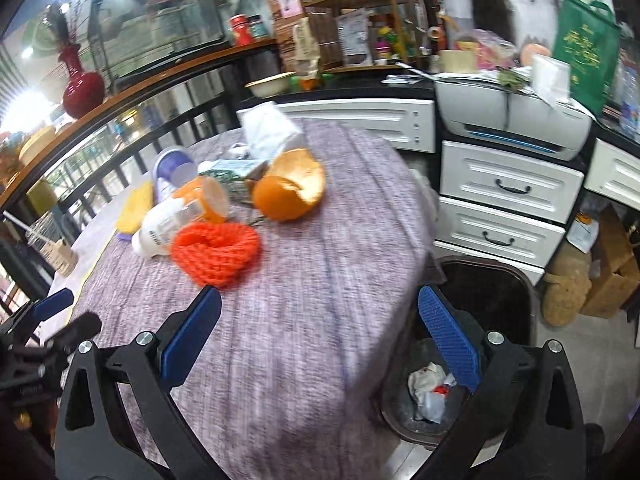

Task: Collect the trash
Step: 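Move both tools back over the table, then grasp the orange mesh net with the right gripper and lift it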

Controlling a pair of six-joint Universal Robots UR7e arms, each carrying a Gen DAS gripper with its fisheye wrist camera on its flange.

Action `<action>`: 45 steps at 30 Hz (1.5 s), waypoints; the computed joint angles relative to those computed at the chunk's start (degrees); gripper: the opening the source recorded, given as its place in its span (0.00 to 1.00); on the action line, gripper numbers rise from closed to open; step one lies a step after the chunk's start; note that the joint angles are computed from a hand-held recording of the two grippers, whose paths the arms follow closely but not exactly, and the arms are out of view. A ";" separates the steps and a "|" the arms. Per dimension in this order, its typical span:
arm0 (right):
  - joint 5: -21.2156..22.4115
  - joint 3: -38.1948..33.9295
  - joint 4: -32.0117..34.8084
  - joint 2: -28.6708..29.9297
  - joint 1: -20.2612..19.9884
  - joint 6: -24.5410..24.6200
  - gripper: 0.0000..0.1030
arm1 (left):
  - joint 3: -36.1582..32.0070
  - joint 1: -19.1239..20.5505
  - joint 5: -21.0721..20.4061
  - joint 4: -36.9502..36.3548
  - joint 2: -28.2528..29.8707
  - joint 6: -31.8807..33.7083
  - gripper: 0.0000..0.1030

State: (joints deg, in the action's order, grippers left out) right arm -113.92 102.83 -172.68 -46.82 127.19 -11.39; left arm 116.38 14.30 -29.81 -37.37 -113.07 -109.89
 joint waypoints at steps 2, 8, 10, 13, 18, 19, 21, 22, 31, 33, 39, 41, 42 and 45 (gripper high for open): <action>0.81 -1.10 1.05 0.94 0.29 -0.73 0.94 | -0.60 0.08 -0.67 2.79 -0.60 -2.46 0.95; 3.87 -6.15 6.93 4.83 1.34 -2.43 0.94 | -0.91 -0.26 -2.53 7.45 -2.37 -5.84 0.95; 4.92 -8.47 9.64 6.57 1.60 -3.52 0.94 | -1.08 0.47 -2.30 7.01 -2.96 -4.59 0.95; 4.88 -12.29 13.07 9.44 2.09 -5.03 0.94 | -1.75 1.14 -2.22 7.41 -3.45 -2.90 0.95; 2.42 -17.88 16.95 14.07 2.92 -7.88 0.94 | -2.41 2.01 -2.09 8.05 -3.49 -2.03 0.95; 1.93 -18.80 17.47 14.81 3.05 -8.30 0.94 | -2.44 2.19 -2.10 7.97 -3.52 -1.76 0.95; 1.13 -20.38 18.59 16.04 3.20 -8.94 0.94 | -2.34 2.40 -2.17 8.01 -3.64 -1.46 0.95; 0.53 -20.88 18.67 16.50 3.29 -9.25 0.93 | -2.21 2.59 -2.14 7.70 -3.77 -1.07 0.95; 2.12 -19.78 19.37 15.11 2.43 -7.78 0.41 | -1.83 4.33 -1.46 5.02 -3.60 2.68 0.95; 2.24 -18.56 18.18 14.11 2.41 -7.81 0.38 | -2.19 4.98 -0.84 3.84 -3.37 5.25 0.95; 4.35 -13.62 14.70 9.75 1.81 -6.98 0.33 | -2.68 9.76 1.56 -11.73 -2.99 28.29 0.95; 5.59 -12.02 14.53 8.08 1.33 -5.86 0.34 | -3.28 12.31 1.83 -16.38 -1.27 36.09 0.95; 6.27 -11.15 14.42 7.24 1.01 -5.23 0.34 | -3.53 13.95 1.92 -19.49 -0.06 41.26 0.95; 6.52 -9.02 13.69 5.15 0.39 -4.06 0.34 | -4.77 17.31 2.88 -22.05 3.80 48.17 0.95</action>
